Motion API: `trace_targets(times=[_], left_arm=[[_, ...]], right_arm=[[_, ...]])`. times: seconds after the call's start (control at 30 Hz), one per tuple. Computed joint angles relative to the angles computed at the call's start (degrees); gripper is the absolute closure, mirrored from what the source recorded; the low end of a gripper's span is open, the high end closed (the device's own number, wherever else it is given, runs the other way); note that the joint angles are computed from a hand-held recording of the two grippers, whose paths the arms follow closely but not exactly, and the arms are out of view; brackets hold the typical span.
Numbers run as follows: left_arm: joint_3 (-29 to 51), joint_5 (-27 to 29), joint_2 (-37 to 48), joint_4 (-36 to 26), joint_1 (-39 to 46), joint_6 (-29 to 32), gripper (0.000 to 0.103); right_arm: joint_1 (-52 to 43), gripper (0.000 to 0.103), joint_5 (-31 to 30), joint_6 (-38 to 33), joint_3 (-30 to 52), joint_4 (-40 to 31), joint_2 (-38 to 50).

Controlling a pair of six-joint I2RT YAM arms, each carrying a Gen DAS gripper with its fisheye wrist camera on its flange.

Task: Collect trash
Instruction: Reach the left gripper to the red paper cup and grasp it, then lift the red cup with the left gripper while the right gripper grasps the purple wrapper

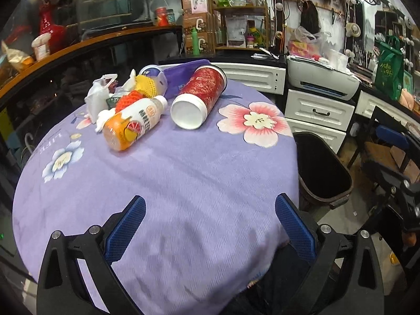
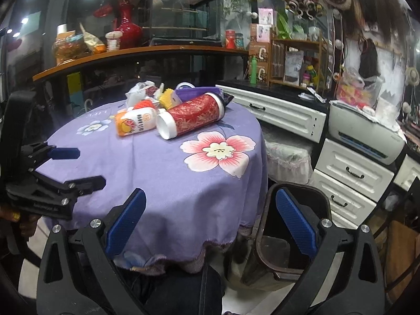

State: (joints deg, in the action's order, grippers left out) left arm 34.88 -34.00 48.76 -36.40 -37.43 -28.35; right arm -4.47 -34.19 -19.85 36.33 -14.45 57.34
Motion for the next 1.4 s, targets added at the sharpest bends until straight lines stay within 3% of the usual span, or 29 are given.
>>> trace_targets(times=[0.13, 0.23, 0.3, 0.47, 0.57, 0.7, 0.8, 1.03, 1.2, 1.3, 1.4], left_arm=[[5.63, 7.34, 7.80, 6.92, 10.25, 13.68, 0.005], [12.83, 15.83, 15.88, 9.25, 18.09, 21.41, 0.005], [18.24, 19.20, 21.48, 8.57, 21.15, 24.66, 0.005], [38.36, 26.42, 40.08, 0.11, 27.25, 30.44, 0.009], [48.17, 25.55, 48.63, -3.72, 28.63, 32.67, 0.011], [65.26, 25.92, 62.60, -13.87, 30.53, 35.15, 0.014], [71.80, 24.07, 68.05, -17.22, 30.80, 36.66, 0.016], [93.51, 25.66, 82.16, -32.54, 31.75, 39.08, 0.019], [115.43, 25.50, 94.93, -46.89, 32.00, 40.03, 0.024], [117.86, 25.23, 96.65, -48.05, 32.03, 39.91, 0.025], [112.08, 26.43, 93.52, -44.59, 32.53, 39.72, 0.026]], right_arm=[[0.37, 0.005, 0.65, 1.17, 1.00, 1.74, 3.52], [0.02, 0.005, 1.07, 0.79, 0.84, 3.06, 5.18], [-0.39, 0.005, 1.29, 0.96, 0.88, 3.50, 6.12], [-1.30, 0.005, 0.07, 1.81, 2.53, 2.62, 10.54], [-0.69, 0.005, 1.01, 1.14, 3.13, 2.23, 12.14], [-0.75, 0.005, 1.96, 0.87, 2.93, 3.34, 12.91], [-0.97, 0.005, 2.20, 0.91, 2.73, 4.19, 13.62], [0.24, 0.005, 3.53, 0.27, 3.45, 3.56, 17.06], [0.46, 0.005, 3.93, 0.71, 3.77, 3.36, 18.32], [0.40, 0.005, 4.00, 1.13, 3.80, 3.42, 18.75], [0.35, 0.005, 4.23, 0.89, 3.99, 3.30, 19.17]])
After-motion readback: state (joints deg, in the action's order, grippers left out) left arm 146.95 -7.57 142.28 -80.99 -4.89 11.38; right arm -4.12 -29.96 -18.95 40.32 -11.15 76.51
